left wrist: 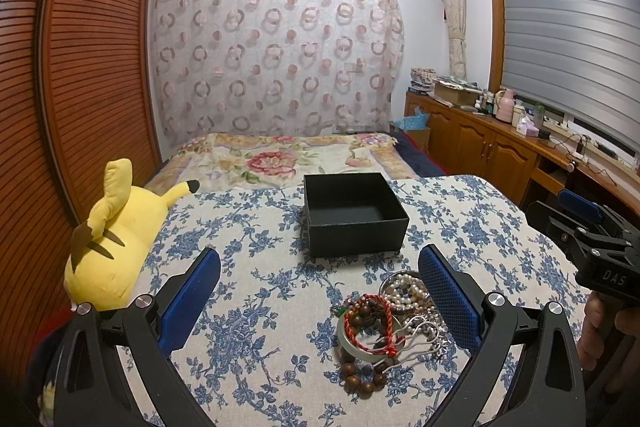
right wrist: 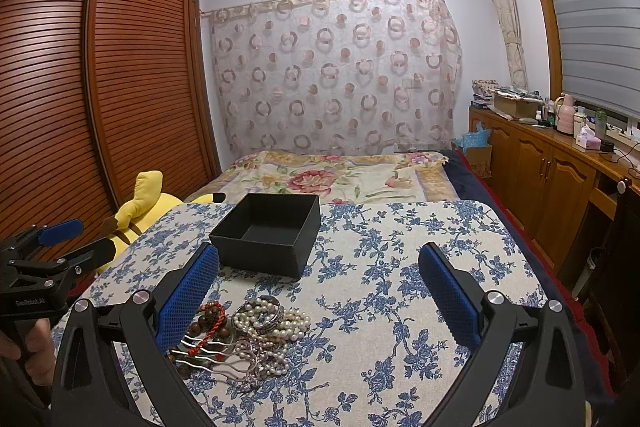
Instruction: Organize jewelry
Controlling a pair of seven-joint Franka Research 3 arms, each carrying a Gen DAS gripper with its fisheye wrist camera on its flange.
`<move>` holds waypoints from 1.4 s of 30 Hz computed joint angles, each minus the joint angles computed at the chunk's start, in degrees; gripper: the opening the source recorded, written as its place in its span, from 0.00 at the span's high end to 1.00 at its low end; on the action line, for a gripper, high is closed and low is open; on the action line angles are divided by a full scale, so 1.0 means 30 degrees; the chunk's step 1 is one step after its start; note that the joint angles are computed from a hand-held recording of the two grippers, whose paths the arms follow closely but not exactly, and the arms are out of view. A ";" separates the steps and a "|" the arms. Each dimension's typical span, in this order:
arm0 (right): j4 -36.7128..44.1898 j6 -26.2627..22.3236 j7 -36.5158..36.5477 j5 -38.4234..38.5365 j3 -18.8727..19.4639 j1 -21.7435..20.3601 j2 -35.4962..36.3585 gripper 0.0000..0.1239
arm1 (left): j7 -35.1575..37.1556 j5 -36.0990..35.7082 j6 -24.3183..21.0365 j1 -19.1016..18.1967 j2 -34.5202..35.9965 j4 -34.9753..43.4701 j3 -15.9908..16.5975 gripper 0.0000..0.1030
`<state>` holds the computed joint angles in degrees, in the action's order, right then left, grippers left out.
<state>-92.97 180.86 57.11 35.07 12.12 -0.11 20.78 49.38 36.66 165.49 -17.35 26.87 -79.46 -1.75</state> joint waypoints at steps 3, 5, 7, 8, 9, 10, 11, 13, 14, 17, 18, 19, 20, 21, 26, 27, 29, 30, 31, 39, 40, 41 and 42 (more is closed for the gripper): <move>0.0002 -0.0005 0.0000 0.0006 0.0037 -0.0038 -0.0002 0.19 | 0.0019 -0.0044 -0.0068 -0.0008 0.0015 0.0079 -0.0026 0.07; -0.0009 0.0005 0.0018 -0.0017 0.0010 -0.0019 -0.0009 0.19 | -0.0038 0.0032 0.0010 -0.0033 0.0001 0.0004 0.0040 0.07; -0.0017 -0.0002 0.0007 -0.0001 0.0039 -0.0043 -0.0022 0.19 | -0.0024 0.0022 -0.0006 -0.0026 -0.0010 0.0004 0.0023 0.07; -0.0029 0.0012 -0.0009 0.0014 0.0061 -0.0059 -0.0033 0.19 | -0.0039 0.0027 0.0026 -0.0023 -0.0006 -0.0006 0.0028 0.07; -0.0029 0.0012 -0.0010 0.0016 0.0060 -0.0058 -0.0033 0.19 | -0.0039 0.0027 0.0026 -0.0022 -0.0006 -0.0006 0.0028 0.07; -0.0041 0.0008 -0.0004 0.0006 0.0041 -0.0044 -0.0043 0.19 | -0.0042 0.0035 0.0019 -0.0032 -0.0008 0.0000 0.0032 0.07; -0.0047 0.0011 -0.0029 0.0023 0.0072 -0.0068 -0.0051 0.19 | -0.0043 0.0038 0.0016 -0.0032 -0.0002 0.0003 0.0034 0.07; -0.0061 0.0023 0.0012 0.0008 0.0019 -0.0025 -0.0061 0.19 | -0.0052 0.0053 0.0003 -0.0044 -0.0009 0.0014 0.0036 0.07; -0.0062 0.0011 0.0012 0.0011 0.0028 -0.0031 -0.0066 0.19 | -0.0013 0.0027 -0.0041 -0.0040 -0.0017 0.0054 0.0004 0.07; -0.0039 -0.0004 -0.0067 0.0047 0.0087 -0.0111 -0.0052 0.19 | -0.0037 0.0044 -0.0025 -0.0048 -0.0015 0.0042 0.0023 0.07; -0.0025 -0.0032 -0.0118 0.0089 0.0143 -0.0172 -0.0046 0.19 | -0.0021 0.0034 -0.0087 -0.0062 -0.0014 0.0094 0.0009 0.07; -0.0016 -0.0044 -0.0126 0.0095 0.0120 -0.0166 -0.0041 0.19 | 0.0020 -0.0007 -0.0093 -0.0038 -0.0004 0.0117 -0.0032 0.07; -0.0015 -0.0039 -0.0145 0.0100 0.0107 -0.0163 -0.0042 0.19 | 0.0079 -0.0058 -0.0152 -0.0025 0.0021 0.0182 -0.0073 0.07; 0.0001 -0.0068 -0.0179 0.0127 0.0131 -0.0194 -0.0037 0.19 | 0.0002 0.0012 -0.0073 -0.0054 -0.0016 0.0083 -0.0004 0.07; -0.0107 -0.0042 -0.0052 0.0084 -0.0034 0.0009 -0.0048 0.19 | 0.0412 -0.0361 -0.0431 0.0040 0.0144 0.0411 -0.0276 0.07; -0.0086 -0.0049 -0.0067 0.0087 -0.0014 -0.0020 -0.0012 0.19 | 0.0495 -0.0449 -0.0517 0.0051 0.0215 0.0504 -0.0317 0.07; -0.0327 0.0027 -0.0075 0.0142 0.0040 -0.0025 -0.0116 0.19 | 0.0522 -0.0533 -0.0308 0.0112 0.0208 0.0217 -0.0290 0.07; -0.0159 -0.0112 0.0075 -0.0001 -0.0167 0.0109 -0.0027 0.19 | 0.0626 -0.0646 -0.0323 0.0160 0.0271 0.0241 -0.0344 0.07; -0.0030 -0.0236 0.0232 -0.0132 -0.0347 0.0247 0.0085 0.19 | 0.0845 -0.0847 -0.0276 0.0308 0.0392 0.0226 -0.0471 0.07; 0.0256 -0.1317 0.0544 -0.0559 -0.0834 0.0722 0.0555 0.19 | 0.3080 -0.2808 -0.1008 0.1003 0.1284 0.0735 -0.1434 0.07; 0.0282 -0.1377 0.0609 -0.0647 -0.0934 0.0797 0.0595 0.19 | 0.3475 -0.3158 -0.1173 0.1131 0.1461 0.0876 -0.1613 0.07; 0.0324 -0.1459 0.0682 -0.0737 -0.1029 0.0858 0.0635 0.19 | 0.3606 -0.3328 -0.1122 0.1133 0.1413 0.0714 -0.1605 0.07; 0.0329 -0.1537 0.0724 -0.0813 -0.1089 0.0899 0.0663 0.19 | 0.3866 -0.3580 -0.1207 0.1199 0.1505 0.0763 -0.1696 0.07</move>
<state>-91.99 176.25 59.28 32.63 8.85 2.59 22.77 60.98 25.92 161.87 -13.75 31.39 -77.17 -6.84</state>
